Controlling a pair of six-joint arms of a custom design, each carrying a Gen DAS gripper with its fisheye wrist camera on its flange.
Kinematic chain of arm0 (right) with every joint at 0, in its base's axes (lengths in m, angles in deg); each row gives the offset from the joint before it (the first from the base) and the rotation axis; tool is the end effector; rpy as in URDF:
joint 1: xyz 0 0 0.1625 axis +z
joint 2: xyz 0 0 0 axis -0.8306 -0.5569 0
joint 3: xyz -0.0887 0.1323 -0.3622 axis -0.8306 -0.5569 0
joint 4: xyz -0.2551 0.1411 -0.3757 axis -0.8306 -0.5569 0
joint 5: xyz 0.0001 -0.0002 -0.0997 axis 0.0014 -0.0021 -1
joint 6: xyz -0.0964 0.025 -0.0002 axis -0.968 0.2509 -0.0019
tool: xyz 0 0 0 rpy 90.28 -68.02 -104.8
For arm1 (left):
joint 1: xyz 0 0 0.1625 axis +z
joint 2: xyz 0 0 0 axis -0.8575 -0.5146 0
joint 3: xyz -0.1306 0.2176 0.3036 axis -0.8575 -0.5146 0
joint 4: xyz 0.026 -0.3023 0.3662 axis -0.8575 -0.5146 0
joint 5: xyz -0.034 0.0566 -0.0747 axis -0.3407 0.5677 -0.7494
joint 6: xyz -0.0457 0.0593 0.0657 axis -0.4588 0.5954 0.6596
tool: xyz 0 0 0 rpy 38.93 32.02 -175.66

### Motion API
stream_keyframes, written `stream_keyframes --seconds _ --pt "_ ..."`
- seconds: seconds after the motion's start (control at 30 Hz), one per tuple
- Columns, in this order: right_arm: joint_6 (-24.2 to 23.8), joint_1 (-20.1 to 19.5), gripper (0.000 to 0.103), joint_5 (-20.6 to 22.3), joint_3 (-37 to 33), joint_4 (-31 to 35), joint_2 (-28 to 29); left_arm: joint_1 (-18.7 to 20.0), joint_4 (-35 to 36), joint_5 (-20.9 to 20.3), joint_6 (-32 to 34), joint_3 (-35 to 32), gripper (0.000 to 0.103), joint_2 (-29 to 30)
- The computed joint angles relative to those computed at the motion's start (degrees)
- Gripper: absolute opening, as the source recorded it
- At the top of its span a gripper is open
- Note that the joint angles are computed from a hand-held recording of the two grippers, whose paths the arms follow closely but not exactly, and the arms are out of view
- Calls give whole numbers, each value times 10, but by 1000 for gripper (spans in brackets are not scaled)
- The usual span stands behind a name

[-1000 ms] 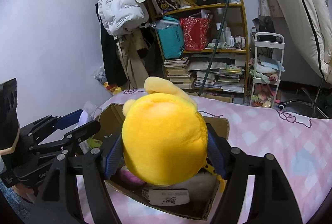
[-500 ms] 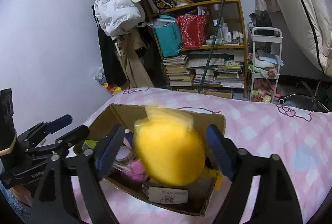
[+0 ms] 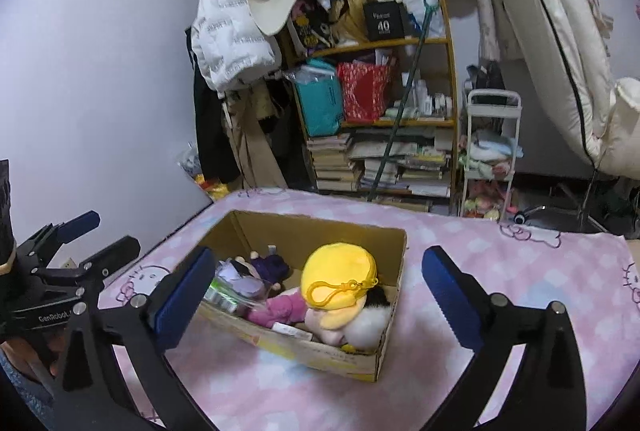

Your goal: Organize soft objects

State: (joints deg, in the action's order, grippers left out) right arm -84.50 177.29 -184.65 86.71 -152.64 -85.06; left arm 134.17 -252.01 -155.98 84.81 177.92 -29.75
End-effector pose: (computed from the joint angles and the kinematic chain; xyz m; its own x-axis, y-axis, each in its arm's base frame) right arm 0.4308 -0.5945 -0.0395 -0.8079 0.0564 0.5866 -0.5032 0.4520 -0.7365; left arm -0.0010 -0.6501 0.4130 -0.6006 0.3728 -0.7074 0.7912 0.4051 -0.4582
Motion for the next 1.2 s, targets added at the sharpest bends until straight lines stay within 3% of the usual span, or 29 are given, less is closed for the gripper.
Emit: stream_keyframes --seconds 0.17,0.37,0.47,0.77,0.97,1.2 --pt "-51 29 103 -31 -2 -40 2 -23 -20 27 29 40 101 -48" --pt "-97 55 103 -48 4 -99 5 -41 -3 57 14 78 101 -108" --pt "-97 61 103 -38 19 -115 -1 -43 -22 53 19 103 101 -138" --pt "-133 87 103 -63 34 -168 2 -30 -34 13 6 134 101 -193" --pt "-183 91 103 -47 42 -219 12 -18 -47 2 35 151 101 -207" --pt "-163 88 103 -50 44 -210 19 5 -89 -25 34 155 101 -196"
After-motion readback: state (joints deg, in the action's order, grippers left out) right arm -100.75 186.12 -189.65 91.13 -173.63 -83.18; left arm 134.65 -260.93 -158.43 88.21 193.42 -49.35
